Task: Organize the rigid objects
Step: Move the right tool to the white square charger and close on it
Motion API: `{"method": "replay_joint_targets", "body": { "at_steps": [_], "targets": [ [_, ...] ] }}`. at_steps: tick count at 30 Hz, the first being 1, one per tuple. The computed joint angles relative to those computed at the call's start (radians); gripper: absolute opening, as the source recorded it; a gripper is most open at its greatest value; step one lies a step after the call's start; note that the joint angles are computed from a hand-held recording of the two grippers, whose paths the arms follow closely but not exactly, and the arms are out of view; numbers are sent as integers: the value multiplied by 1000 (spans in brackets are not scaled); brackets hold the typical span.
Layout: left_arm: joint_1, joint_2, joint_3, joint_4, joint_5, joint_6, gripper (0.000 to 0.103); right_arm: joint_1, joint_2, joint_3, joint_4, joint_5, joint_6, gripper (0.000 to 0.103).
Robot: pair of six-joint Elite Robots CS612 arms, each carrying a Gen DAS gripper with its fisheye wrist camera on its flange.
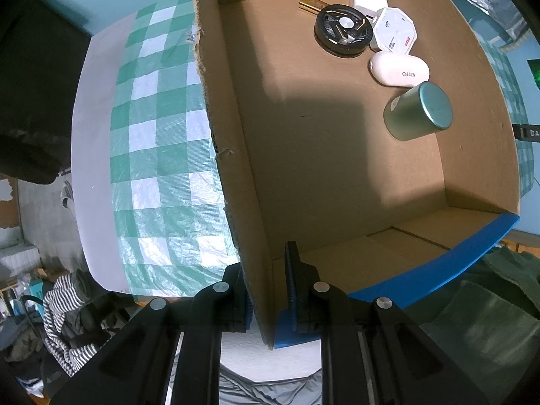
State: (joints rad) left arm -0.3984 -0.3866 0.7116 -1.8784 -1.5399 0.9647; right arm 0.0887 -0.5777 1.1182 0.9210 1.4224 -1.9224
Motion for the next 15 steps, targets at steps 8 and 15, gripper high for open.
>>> {"method": "replay_joint_targets", "body": {
  "at_steps": [8, 15],
  "targets": [
    [-3, -3, 7, -2, 3, 4, 16, 5, 49, -53, 54, 31, -13, 64],
    [-4, 0, 0, 8, 3, 4, 16, 12, 69, -82, 83, 55, -42, 59]
  ]
}}
